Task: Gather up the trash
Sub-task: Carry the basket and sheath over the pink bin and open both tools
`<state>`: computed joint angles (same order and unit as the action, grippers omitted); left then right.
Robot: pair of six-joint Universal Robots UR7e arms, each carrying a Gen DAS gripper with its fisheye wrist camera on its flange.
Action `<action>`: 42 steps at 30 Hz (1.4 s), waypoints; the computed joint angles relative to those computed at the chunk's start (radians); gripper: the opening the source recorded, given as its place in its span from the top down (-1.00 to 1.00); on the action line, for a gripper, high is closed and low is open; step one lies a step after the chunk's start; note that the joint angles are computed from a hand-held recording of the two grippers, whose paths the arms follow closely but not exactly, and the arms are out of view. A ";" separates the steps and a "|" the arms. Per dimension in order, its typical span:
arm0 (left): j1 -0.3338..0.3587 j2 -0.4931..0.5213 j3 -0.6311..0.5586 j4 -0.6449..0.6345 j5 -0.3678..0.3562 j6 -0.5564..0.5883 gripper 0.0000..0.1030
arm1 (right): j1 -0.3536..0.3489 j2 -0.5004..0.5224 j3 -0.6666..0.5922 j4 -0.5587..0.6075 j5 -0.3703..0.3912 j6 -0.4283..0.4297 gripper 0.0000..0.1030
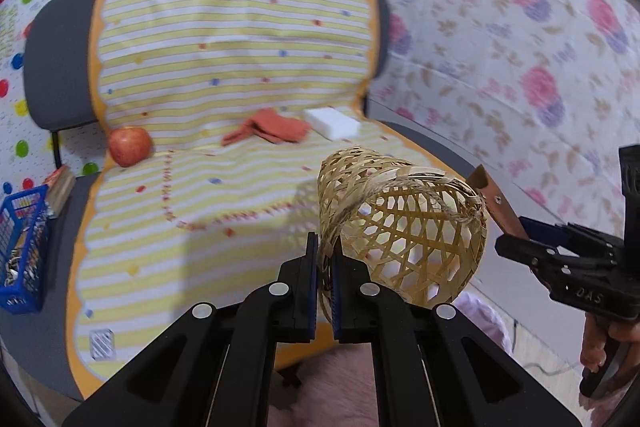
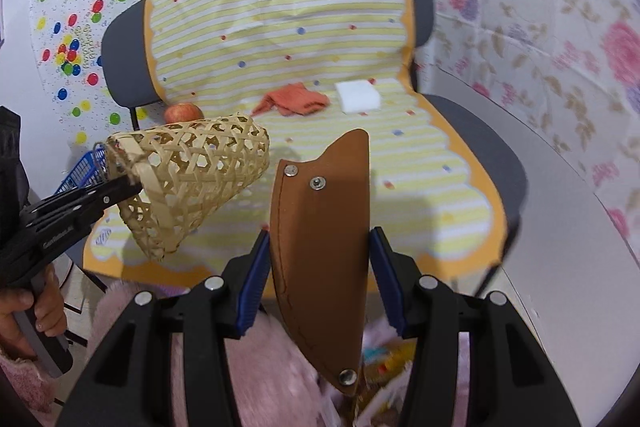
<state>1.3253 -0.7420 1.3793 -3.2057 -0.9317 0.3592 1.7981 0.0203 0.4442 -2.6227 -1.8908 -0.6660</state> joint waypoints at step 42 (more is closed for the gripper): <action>-0.063 0.205 -0.107 0.315 -0.120 0.001 -0.49 | -0.145 -0.416 0.746 -0.447 -0.087 0.207 -0.29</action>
